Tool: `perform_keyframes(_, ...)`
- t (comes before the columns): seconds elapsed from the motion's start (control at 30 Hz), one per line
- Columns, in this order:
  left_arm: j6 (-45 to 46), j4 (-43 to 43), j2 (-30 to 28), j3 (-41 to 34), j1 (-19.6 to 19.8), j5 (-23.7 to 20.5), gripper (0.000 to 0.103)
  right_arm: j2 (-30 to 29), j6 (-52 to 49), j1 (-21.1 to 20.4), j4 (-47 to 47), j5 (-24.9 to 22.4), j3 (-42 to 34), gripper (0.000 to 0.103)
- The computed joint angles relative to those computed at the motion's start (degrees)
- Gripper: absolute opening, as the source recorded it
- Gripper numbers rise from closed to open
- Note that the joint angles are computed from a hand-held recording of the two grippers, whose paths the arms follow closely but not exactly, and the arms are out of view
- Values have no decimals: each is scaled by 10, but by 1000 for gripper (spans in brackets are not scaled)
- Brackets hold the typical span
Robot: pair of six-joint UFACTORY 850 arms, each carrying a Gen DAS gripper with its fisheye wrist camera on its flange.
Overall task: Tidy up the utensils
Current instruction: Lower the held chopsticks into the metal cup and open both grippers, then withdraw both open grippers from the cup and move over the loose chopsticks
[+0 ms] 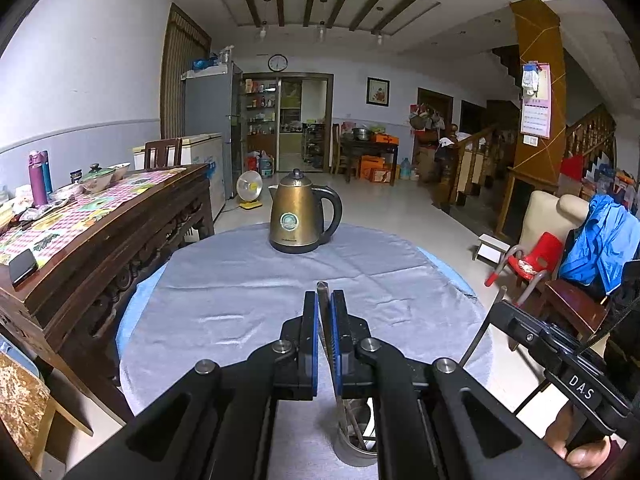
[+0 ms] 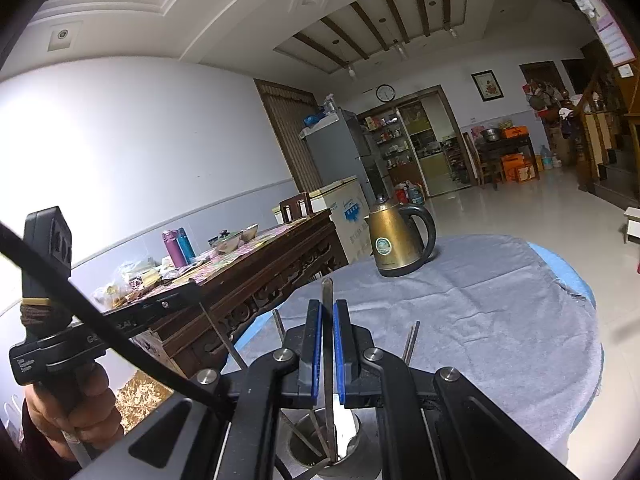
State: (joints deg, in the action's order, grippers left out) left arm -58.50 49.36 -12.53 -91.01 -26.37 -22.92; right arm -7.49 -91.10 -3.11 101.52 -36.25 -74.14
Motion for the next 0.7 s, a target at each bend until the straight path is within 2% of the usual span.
perform_keyframes(0.03,-7,15,-1,-2,-3,-9,7,-1,5,0,-5,-4,-2,7)
perform_keyframes(0.07,-18,29,-3,-4,-8,-20,11,-4,19,-2,-19,-14,-6,8)
perform_keyframes(0.1,-26,44,-6,-6,-11,-35,27,-8,39,-3,-36,-23,-11,10)
perform_keyframes(0.13,-29,49,-6,-7,-13,-39,35,-13,65,-6,-56,-32,-19,16)
perform_keyframes(0.17,-35,54,-5,-5,-14,-39,47,-17,81,-9,-67,-41,-25,32)
perform_keyframes(0.2,-51,71,-2,-1,-15,-41,48,-20,86,-14,-60,-49,-26,40)
perform_keyframes(0.3,-64,94,-5,-3,-19,-56,50,-20,81,-24,-30,-51,-22,40)
perform_keyframes(0.43,-54,78,-9,-8,-16,-60,50,-16,72,-33,-1,-39,-14,40)
perform_keyframes(0.7,-56,71,-15,-9,-12,-78,55,-22,93,-39,-3,-29,-16,40)
